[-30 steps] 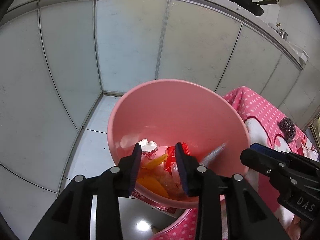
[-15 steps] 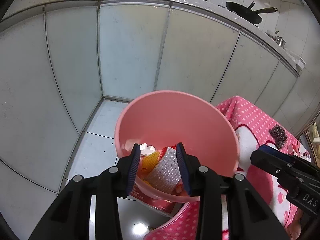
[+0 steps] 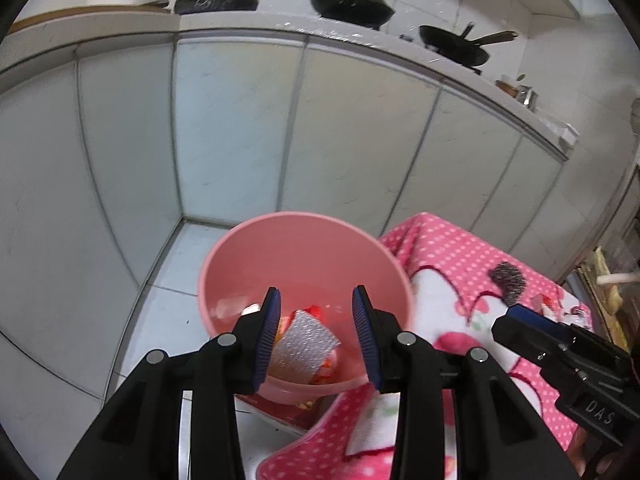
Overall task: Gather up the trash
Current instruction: 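Move both tools back over the remaining trash on the table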
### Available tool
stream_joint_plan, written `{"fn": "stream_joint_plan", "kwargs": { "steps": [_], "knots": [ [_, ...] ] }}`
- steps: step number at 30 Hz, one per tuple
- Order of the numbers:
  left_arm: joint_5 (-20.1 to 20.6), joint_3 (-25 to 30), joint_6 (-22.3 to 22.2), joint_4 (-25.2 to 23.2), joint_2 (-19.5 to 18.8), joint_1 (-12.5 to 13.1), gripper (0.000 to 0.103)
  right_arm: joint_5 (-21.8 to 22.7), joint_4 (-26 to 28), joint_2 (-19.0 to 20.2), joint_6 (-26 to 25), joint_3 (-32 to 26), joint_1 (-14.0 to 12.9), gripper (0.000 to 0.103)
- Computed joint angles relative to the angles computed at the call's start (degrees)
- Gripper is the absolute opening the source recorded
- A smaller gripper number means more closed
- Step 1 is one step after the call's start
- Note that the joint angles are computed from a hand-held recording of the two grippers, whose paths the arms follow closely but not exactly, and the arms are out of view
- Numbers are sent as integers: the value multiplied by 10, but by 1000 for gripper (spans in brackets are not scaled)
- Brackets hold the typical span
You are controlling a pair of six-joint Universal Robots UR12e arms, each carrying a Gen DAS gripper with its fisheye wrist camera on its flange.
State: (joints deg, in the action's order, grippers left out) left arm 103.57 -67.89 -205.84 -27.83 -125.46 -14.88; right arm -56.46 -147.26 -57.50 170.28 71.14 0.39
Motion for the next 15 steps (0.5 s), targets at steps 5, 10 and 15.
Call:
{"fn": "stream_joint_plan", "kwargs": {
  "steps": [5,10,15],
  "knots": [
    [-11,10,21,10,-2,-9,36,-12,-41,-18,19,31,-13,30],
    [-26,27,43,18,-11,-21,36,-27,-58,-37,22,62,-26,30],
    [-44,53,67,15,-26,-34,36,-48,-72,-53,23,96,-41,30]
  ]
}}
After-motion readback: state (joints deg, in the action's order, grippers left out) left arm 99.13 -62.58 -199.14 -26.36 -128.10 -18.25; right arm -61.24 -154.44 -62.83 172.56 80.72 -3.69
